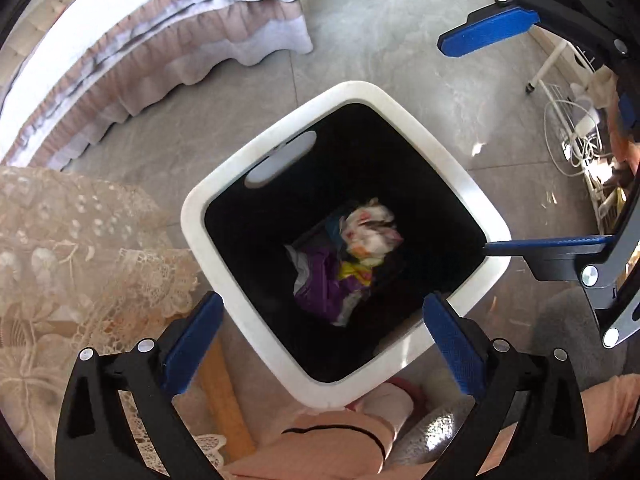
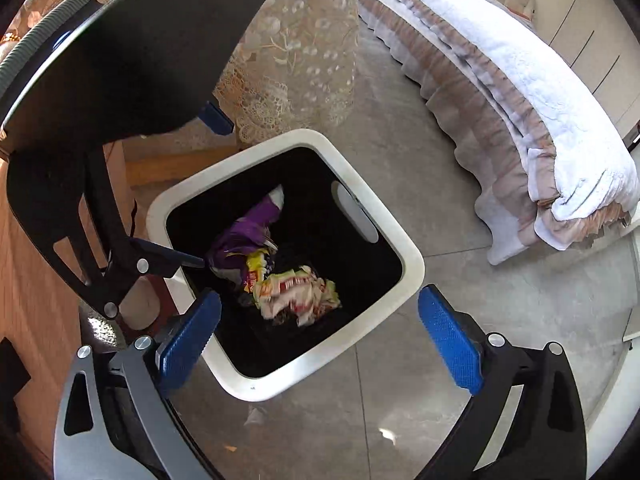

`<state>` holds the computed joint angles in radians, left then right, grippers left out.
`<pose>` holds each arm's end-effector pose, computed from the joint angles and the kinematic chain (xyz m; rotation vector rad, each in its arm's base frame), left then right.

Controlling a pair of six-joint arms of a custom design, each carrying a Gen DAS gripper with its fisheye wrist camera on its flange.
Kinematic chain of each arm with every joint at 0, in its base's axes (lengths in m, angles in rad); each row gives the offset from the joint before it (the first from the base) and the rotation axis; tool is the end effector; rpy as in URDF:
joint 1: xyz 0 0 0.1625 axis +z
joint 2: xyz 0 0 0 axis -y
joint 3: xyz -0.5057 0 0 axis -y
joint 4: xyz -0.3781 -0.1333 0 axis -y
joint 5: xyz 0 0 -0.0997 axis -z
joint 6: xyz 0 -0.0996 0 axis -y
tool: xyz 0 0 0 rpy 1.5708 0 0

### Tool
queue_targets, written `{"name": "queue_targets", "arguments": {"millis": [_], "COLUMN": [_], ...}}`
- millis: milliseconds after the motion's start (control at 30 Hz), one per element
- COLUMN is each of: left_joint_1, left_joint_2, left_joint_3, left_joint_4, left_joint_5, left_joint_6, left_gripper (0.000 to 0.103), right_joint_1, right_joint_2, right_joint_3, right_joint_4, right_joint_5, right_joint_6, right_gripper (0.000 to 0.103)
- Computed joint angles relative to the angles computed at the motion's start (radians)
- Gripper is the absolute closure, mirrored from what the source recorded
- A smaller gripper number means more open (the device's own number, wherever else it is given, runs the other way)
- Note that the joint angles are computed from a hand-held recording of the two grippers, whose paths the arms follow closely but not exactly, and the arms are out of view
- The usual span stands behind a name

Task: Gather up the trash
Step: 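Carry both held wrappers over the white bin and open both tools, then move both open tools back over the table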

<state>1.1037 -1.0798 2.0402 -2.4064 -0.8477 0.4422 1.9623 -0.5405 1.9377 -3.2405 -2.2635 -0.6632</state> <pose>-0.0675 -0.5761 0.2121 1.1112 2.1435 0.1394 0.2993 -0.5424 0.0033 1.1113 -2.1455 0.2099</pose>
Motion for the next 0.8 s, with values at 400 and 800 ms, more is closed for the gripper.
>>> {"name": "queue_targets", "arguments": {"millis": [400,800], "left_joint_1": [-0.052,-0.161], "left_joint_2": [-0.053,-0.227], "left_joint_3": [0.05,0.125], "left_joint_4": [-0.094,-0.249], "left_joint_5": [-0.001,0.09], "left_joint_6": [0.021,-0.045], "left_gripper": [0.005,0.005], "right_joint_1": [0.041,0.143], "right_joint_2": [-0.021,-0.053], "right_joint_3": [0.007,-0.009], "right_joint_4": [-0.114,-0.255], "right_joint_5": [0.0,0.045], "right_joint_6": [-0.065,-0.118], "right_gripper": [0.005,0.005]}}
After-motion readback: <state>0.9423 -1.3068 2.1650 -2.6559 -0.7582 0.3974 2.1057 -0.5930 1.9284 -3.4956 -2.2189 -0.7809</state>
